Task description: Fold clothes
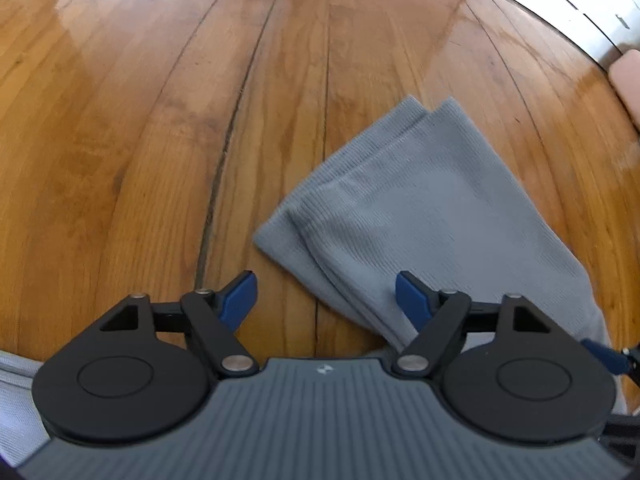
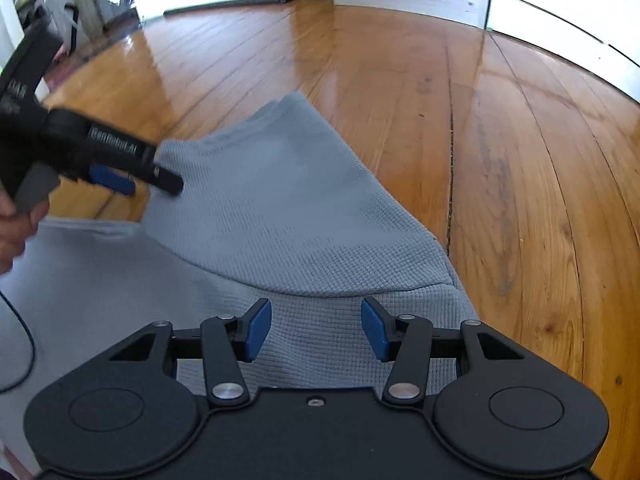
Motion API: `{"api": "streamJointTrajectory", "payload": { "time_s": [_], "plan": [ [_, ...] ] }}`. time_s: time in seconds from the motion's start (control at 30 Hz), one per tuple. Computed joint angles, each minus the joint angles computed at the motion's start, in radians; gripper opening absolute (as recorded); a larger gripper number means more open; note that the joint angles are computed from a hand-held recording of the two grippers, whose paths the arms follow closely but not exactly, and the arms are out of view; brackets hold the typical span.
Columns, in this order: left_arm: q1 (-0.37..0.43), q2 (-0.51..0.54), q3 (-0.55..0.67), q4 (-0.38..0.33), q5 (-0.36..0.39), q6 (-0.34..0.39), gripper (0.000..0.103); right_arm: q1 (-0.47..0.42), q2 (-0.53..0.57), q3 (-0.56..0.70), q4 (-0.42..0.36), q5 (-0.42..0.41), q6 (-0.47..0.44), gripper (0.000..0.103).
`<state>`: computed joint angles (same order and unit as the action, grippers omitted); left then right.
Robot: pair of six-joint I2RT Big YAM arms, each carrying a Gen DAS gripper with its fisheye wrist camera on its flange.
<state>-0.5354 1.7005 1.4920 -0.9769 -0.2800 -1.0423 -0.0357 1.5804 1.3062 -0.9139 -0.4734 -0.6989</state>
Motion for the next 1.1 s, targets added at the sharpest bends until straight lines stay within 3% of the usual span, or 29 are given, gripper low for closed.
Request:
{"api": "streamJointTrajectory", "payload": {
  "time_s": [0.03,0.13,0.17,0.2,0.23,0.27,0.33,0.43,0.5,0.57,0.6,0.7,0.77,0.83,0.93,1.1],
  "plan": [
    [-0.001,-0.005,-0.015,0.038,-0.011,0.002,0.082,-0.002,0.004,0.002,-0.004,0.000,0.005,0.055],
    [-0.005,-0.055,-0.140,0.281,-0.044,0.016,0.082,-0.008,0.017,0.008,-0.016,0.000,0.021,0.056],
    [-0.007,-0.061,-0.161,0.330,-0.054,0.028,0.078,-0.008,0.024,0.007,-0.015,0.003,0.030,0.056],
    [-0.009,-0.058,-0.163,0.348,-0.050,0.054,0.059,-0.007,0.031,0.007,-0.014,0.006,0.040,0.057],
    [-0.009,-0.052,-0.162,0.363,-0.039,0.086,0.045,-0.010,0.032,0.000,-0.003,-0.004,0.039,0.060],
    [-0.008,-0.041,-0.148,0.353,-0.029,0.107,0.013,-0.013,0.031,-0.007,0.009,-0.015,0.036,0.063],
    [-0.014,-0.029,-0.125,0.335,-0.042,0.116,0.009,-0.014,0.029,-0.022,0.025,-0.025,0.011,0.068],
    [-0.036,-0.054,-0.140,0.410,-0.087,0.130,0.008,-0.032,0.045,-0.006,-0.009,-0.075,-0.030,0.073],
    [-0.057,-0.072,-0.149,0.462,-0.114,0.158,0.008,-0.062,0.081,0.040,-0.073,-0.142,0.024,0.073],
    [-0.102,-0.101,-0.170,0.536,-0.153,0.250,0.007,-0.094,0.130,0.103,-0.162,-0.214,0.095,0.073],
    [-0.137,-0.122,-0.196,0.601,-0.195,0.328,0.007,-0.117,0.175,0.160,-0.245,-0.266,0.157,0.074],
    [-0.265,-0.173,-0.273,0.751,-0.277,0.658,0.007,-0.192,0.335,0.309,-0.508,-0.484,0.372,0.090],
    [-0.324,-0.192,-0.319,0.779,-0.219,0.786,0.007,-0.238,0.439,0.375,-0.663,-0.654,0.498,0.091],
    [-0.366,-0.195,-0.336,0.715,-0.158,0.838,0.008,-0.258,0.476,0.397,-0.700,-0.713,0.537,0.090],
    [-0.394,-0.176,-0.322,0.564,-0.149,0.792,0.009,-0.244,0.462,0.428,-0.677,-0.612,0.495,0.091],
    [-0.386,-0.236,-0.360,0.513,-0.107,0.512,0.020,-0.193,0.458,0.488,-0.743,-0.484,0.413,0.091]
  ]
}}
